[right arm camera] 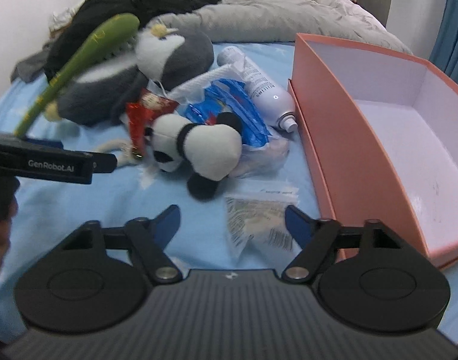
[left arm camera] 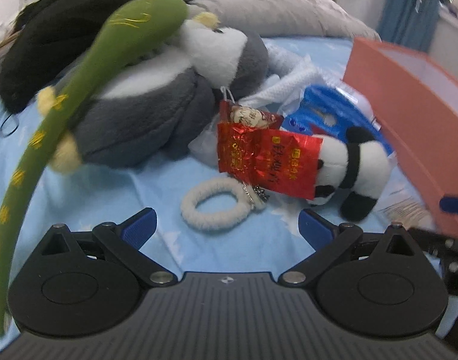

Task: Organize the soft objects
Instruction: 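Reach the left tool to the white hair tie while right tool reaches the clear snack bag, then close left tool on the hair tie while right tool grasps the clear snack bag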

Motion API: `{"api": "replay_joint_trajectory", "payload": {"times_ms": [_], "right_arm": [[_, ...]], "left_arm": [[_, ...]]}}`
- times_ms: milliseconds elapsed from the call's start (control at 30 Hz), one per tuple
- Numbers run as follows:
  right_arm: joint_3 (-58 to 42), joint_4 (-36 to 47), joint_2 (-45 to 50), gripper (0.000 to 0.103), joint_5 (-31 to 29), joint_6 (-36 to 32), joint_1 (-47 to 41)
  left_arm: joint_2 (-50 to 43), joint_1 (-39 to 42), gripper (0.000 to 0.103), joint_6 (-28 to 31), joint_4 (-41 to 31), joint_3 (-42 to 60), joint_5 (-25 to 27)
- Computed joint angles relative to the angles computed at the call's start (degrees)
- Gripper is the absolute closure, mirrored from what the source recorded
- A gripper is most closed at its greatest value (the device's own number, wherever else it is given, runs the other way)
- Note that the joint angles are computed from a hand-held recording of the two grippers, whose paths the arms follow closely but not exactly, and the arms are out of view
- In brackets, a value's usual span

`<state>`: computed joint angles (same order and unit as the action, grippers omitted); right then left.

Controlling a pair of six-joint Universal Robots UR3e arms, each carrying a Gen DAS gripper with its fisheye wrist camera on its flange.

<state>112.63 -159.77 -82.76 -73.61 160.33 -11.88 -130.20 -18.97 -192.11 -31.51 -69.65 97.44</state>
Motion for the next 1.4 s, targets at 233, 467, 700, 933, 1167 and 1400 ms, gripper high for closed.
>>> {"api": "replay_joint_trajectory", "payload": {"times_ms": [233, 467, 700, 933, 1167, 1400], "right_arm": [[-4.79, -2.80, 7.89, 0.031, -6.82, -1.97, 3.62], [-6.39, -3.71, 12.41, 0.035, -8.04, -2.61, 3.94], [-9.10, 1.73, 12.51, 0.051, -5.26, 1.02, 2.42], [-8.67, 7.53, 9.05, 0.055, -1.60, 0.35, 0.10], [-2.76, 10.27, 1.24, 0.056, 2.20, -0.71, -3.08], [3.60, 10.78, -7.40, 0.056, 6.23, -1.54, -6.44]], "left_arm": [[-7.32, 1.72, 0.008, 4.31, -0.52, 7.20, -2.25], [-10.77, 3.55, 0.023, 6.45, -1.02, 10.79, -5.85], [-10.99, 2.89, 0.054, 6.48, -2.76, 12.48, -6.69], [-6.01, 1.56, 0.083, 0.48, -4.06, 7.37, -4.95], [1.30, -0.20, 0.086, -6.03, -2.81, -1.01, -4.28], [10.26, -2.93, 0.094, -12.26, 0.34, -10.67, -2.70]]}}
